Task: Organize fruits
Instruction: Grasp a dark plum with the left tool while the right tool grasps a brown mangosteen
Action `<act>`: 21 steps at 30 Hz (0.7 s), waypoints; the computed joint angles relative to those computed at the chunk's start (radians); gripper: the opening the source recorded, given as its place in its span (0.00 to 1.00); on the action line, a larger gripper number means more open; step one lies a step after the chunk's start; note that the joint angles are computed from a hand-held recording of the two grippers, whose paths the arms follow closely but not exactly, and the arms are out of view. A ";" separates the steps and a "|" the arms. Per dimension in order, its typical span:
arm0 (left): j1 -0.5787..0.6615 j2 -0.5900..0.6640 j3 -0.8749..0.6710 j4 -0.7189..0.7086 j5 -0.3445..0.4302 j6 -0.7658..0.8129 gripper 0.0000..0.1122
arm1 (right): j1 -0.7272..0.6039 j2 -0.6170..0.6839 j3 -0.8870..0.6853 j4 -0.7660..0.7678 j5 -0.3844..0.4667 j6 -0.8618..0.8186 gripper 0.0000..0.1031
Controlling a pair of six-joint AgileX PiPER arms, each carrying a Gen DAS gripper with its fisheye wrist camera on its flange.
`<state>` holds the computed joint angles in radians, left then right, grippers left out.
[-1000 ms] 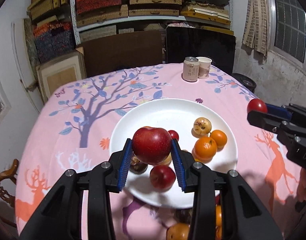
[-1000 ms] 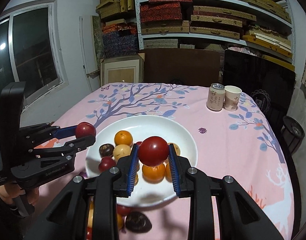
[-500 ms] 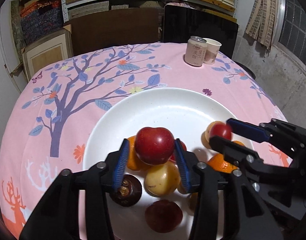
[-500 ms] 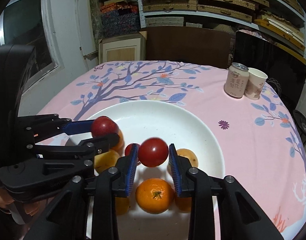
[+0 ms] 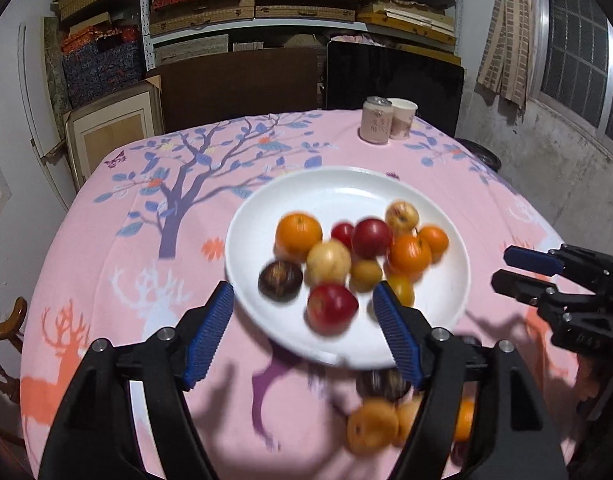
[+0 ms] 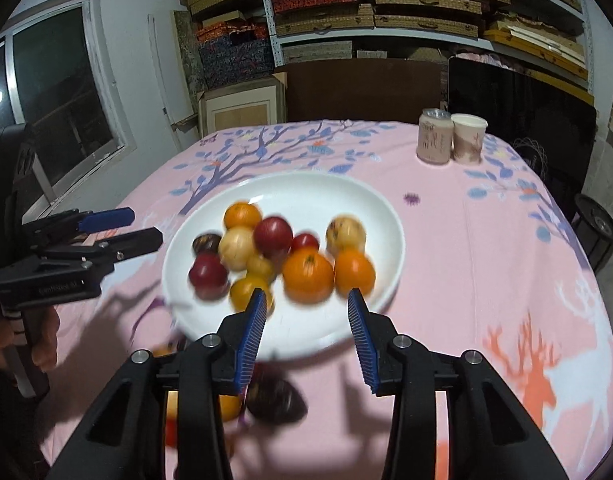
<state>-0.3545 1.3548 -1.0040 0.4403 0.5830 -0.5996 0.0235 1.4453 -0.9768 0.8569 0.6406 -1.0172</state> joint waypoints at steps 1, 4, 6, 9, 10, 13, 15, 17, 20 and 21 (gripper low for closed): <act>-0.025 -0.031 0.037 0.021 0.011 -0.031 0.65 | -0.012 -0.031 0.043 0.012 0.011 -0.025 0.42; -0.099 -0.115 0.143 0.036 0.042 -0.090 0.65 | -0.038 -0.114 0.162 0.037 0.047 -0.087 0.42; -0.179 -0.154 0.208 0.105 0.083 -0.189 0.65 | -0.049 -0.167 0.230 0.049 0.072 -0.116 0.42; -0.300 -0.202 0.290 0.199 0.138 -0.331 0.65 | -0.057 -0.246 0.316 0.061 0.113 -0.156 0.42; -0.343 -0.216 0.311 0.223 0.160 -0.377 0.65 | -0.053 -0.274 0.344 0.057 0.116 -0.164 0.42; -0.421 -0.240 0.349 0.259 0.197 -0.465 0.65 | -0.030 -0.343 0.404 0.032 0.113 -0.155 0.42; -0.444 -0.251 0.363 0.264 0.210 -0.494 0.65 | -0.016 -0.373 0.432 0.017 0.111 -0.143 0.42; -0.451 -0.266 0.372 0.259 0.208 -0.506 0.65 | -0.001 -0.387 0.450 0.003 0.111 -0.129 0.42; -0.468 -0.270 0.379 0.267 0.221 -0.533 0.65 | 0.051 -0.410 0.471 -0.034 0.075 -0.087 0.42; -0.472 -0.274 0.383 0.269 0.224 -0.543 0.65 | 0.069 -0.412 0.473 -0.046 0.066 -0.072 0.42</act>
